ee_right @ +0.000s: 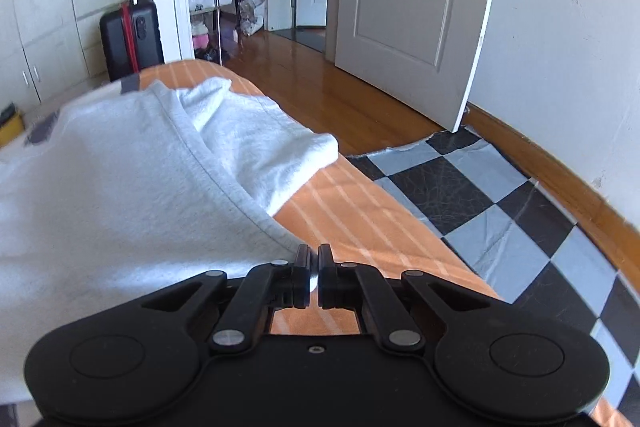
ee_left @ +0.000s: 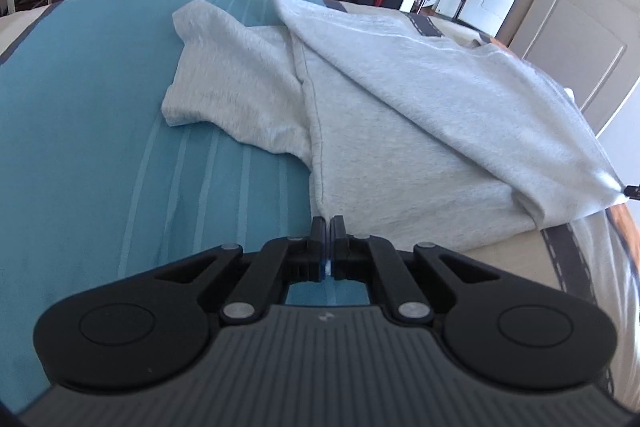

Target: Fold clothes

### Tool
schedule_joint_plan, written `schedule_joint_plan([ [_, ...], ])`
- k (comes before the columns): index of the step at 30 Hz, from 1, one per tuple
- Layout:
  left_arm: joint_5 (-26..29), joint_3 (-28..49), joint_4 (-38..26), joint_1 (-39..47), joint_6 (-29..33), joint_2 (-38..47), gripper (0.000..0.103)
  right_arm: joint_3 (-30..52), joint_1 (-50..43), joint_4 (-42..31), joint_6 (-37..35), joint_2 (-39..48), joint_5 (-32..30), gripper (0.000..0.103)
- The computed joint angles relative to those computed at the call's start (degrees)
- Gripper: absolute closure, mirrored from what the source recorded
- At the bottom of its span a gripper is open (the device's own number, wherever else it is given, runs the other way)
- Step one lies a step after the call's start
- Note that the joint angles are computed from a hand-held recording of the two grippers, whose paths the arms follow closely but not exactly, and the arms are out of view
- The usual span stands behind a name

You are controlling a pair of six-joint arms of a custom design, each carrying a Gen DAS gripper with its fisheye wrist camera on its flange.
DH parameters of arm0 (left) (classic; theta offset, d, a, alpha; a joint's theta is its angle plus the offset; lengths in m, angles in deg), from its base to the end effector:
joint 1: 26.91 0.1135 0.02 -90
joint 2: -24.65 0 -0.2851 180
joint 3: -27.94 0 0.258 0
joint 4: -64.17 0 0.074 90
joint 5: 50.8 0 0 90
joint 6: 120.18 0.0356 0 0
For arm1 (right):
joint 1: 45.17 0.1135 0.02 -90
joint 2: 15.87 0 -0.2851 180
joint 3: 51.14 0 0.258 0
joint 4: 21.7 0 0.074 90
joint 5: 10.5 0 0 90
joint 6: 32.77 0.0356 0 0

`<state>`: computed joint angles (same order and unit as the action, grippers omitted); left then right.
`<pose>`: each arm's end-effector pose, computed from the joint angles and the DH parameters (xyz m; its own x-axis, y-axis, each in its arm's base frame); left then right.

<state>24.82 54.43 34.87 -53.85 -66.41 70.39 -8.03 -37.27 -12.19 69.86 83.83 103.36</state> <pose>0.1256 -0.0539 0.1513 -0.7118 -0.2805 -0.6440 -0.1591 0.9574 -0.2411 0.2820 0.0246 0.1011 -0.6756 0.1081 -0.7293 0.3022 0.9429 -0.1402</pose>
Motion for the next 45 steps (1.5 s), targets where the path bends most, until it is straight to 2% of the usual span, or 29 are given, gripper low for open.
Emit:
schedule_joint_plan([
  [1,-0.64,0.26,-0.12,-0.59,0.00,0.59,0.102,0.83,1.34,-0.73,-1.36,1.60,7.44,0.103],
  [2,-2.00,0.66,-1.17,-2.18,-0.59,0.57,0.101,0.62,1.62,0.01,-3.00,2.37,11.48,0.103],
  [3,-3.33,1.09,-2.23,-3.78,-1.21,0.60,0.101,-0.43,0.13,0.52,-1.90,1.14,9.48,0.103],
  [5,-5.40,2.71,-5.15,-6.09,-1.62,0.77,0.100,-3.55,-7.06,0.47,5.97,-5.30,-8.24,0.103],
  [7,-7.12,4.70,-8.48,-7.79,-1.56,0.64,0.099,-5.14,-11.85,1.26,11.67,-9.06,-22.06,0.094],
  [9,-8.93,6.70,-12.18,-8.80,-1.04,-1.76,0.098,-5.93,-11.21,3.40,11.73,-10.53,-26.55,0.092],
  [11,-11.16,8.62,-15.40,-9.43,0.49,-5.34,0.096,-5.61,-7.81,4.21,8.54,-10.58,-25.80,0.088],
  [13,-11.72,10.43,-17.00,-8.66,3.05,-7.86,0.086,-4.77,-3.94,5.07,5.36,-9.53,-24.03,0.082],
  [14,-8.11,10.89,-15.21,-4.99,6.22,-7.63,0.079,-4.52,-2.43,5.57,3.54,-9.28,-23.96,0.079],
  [17,2.58,12.87,-10.32,5.01,13.86,-4.72,0.076,-4.32,0.79,7.22,-2.54,-9.53,-26.59,0.076],
  [19,9.63,15.35,-4.80,11.40,19.45,2.45,0.076,-2.67,2.21,7.60,-5.38,-9.60,-26.65,0.067],
  [20,12.74,16.95,-2.47,14.01,21.98,6.28,0.076,-0.82,2.56,6.68,-5.18,-9.39,-26.13,0.056],
  [21,15.20,18.66,-0.01,16.37,24.47,10.27,0.076,1.66,2.51,5.12,-4.06,-8.83,-26.71,0.055],
  [24,19.30,24.69,7.85,22.32,31.46,23.23,0.073,14.44,1.29,-4.45,2.27,-2.62,-36.49,0.055],
  [25,20.39,27.38,9.04,24.19,32.27,27.80,0.073,19.76,2.04,-8.50,3.90,0.31,-38.03,0.055],
  [28,22.32,31.82,13.05,28.36,30.10,36.62,0.073,36.82,4.67,-19.79,8.20,10.06,-41.24,0.053],
  [30,23.34,30.98,18.06,30.04,27.38,39.17,0.073,48.95,6.69,-27.48,10.57,17.45,-39.42,0.042],
  [32,23.89,28.87,22.89,30.88,25.39,40.93,0.073,62.63,8.45,-36.36,12.14,25.67,-36.37,0.041],
  [36,22.93,28.21,25.74,30.26,29.40,45.50,0.073,88.34,10.91,-53.41,11.38,41.56,-27.68,0.041],
  [38,21.58,28.44,27.48,30.26,30.75,47.32,0.073,96.04,12.36,-58.18,10.50,46.64,-24.46,0.041],
  [41,23.69,30.83,28.81,32.07,29.61,49.86,0.072,104.99,14.39,-63.43,9.47,52.91,-17.85,0.042],
  [42,23.94,31.18,28.86,32.43,29.30,50.10,0.071,104.47,14.78,-62.71,9.84,53.28,-15.52,0.048],
  [43,24.17,31.54,28.90,32.79,28.99,50.35,0.070,101.06,14.90,-59.87,10.72,52.22,-13.81,0.067],
  [44,24.41,31.90,28.95,33.14,28.67,50.59,0.069,96.41,14.80,-55.85,11.57,50.40,-12.97,0.093],
  [45,24.63,32.14,28.78,33.39,28.50,50.81,0.068,91.16,14.43,-51.22,12.41,48.05,-13.11,0.100],
])
